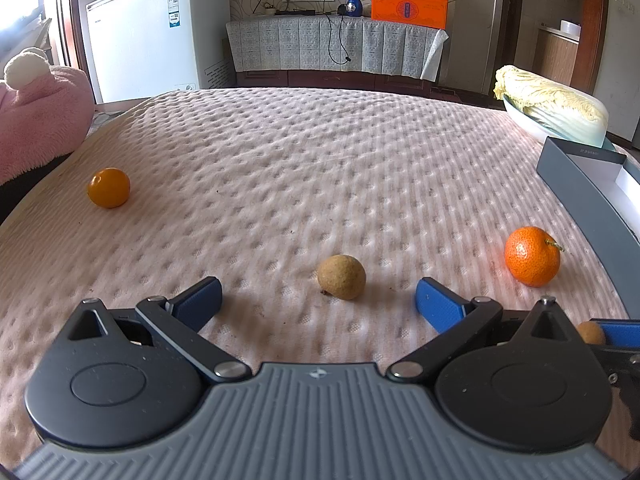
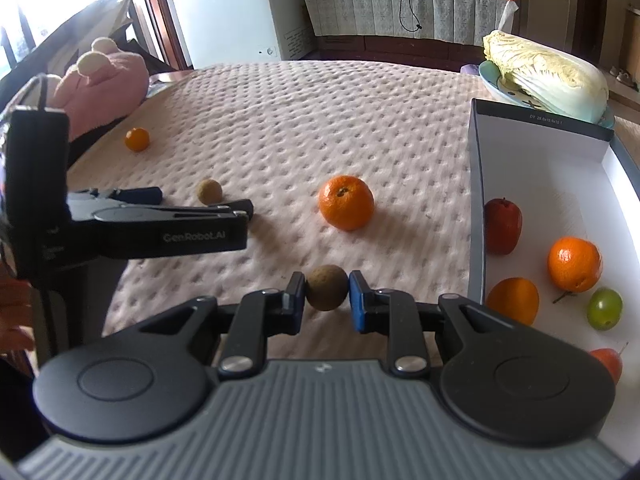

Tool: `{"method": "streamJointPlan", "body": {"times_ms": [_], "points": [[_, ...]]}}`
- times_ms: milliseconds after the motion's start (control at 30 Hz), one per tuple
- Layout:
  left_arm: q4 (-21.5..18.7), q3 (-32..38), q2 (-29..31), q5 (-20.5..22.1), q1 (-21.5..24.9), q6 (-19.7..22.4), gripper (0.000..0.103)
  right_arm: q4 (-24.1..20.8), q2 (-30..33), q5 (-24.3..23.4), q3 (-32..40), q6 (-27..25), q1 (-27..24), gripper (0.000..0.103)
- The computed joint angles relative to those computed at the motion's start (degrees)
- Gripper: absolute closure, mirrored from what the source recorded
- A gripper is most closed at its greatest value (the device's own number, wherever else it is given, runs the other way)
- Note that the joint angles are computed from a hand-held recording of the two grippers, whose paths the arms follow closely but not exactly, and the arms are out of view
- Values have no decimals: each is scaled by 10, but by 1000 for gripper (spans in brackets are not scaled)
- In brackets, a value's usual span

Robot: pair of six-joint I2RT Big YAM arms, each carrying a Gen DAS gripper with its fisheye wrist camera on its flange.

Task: Organize fruits

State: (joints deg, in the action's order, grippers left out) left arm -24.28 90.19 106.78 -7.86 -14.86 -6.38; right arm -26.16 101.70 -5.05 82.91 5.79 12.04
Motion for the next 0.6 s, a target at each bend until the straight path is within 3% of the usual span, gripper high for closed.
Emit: {"method": "streamJointPlan", "body": {"times_ms": [267,367,433,500,600], "points": [[-2,1,0,-1,-1,-1,0,-4,5,-12,6,-9,-4,77],[-26,8,-4,65,17,48,0,-5,7,-10,9,-10,-3,77],[1,-12,-12,112,33,49,0,-6,8,-11,10,-9,-2,77],[4,-17,-16,144,42,53,0,-8,9,-11,11,-11,-3,77],[11,-22,-21,154,47,59,0,-12,12,-10,16,-8,-2,76]]}}
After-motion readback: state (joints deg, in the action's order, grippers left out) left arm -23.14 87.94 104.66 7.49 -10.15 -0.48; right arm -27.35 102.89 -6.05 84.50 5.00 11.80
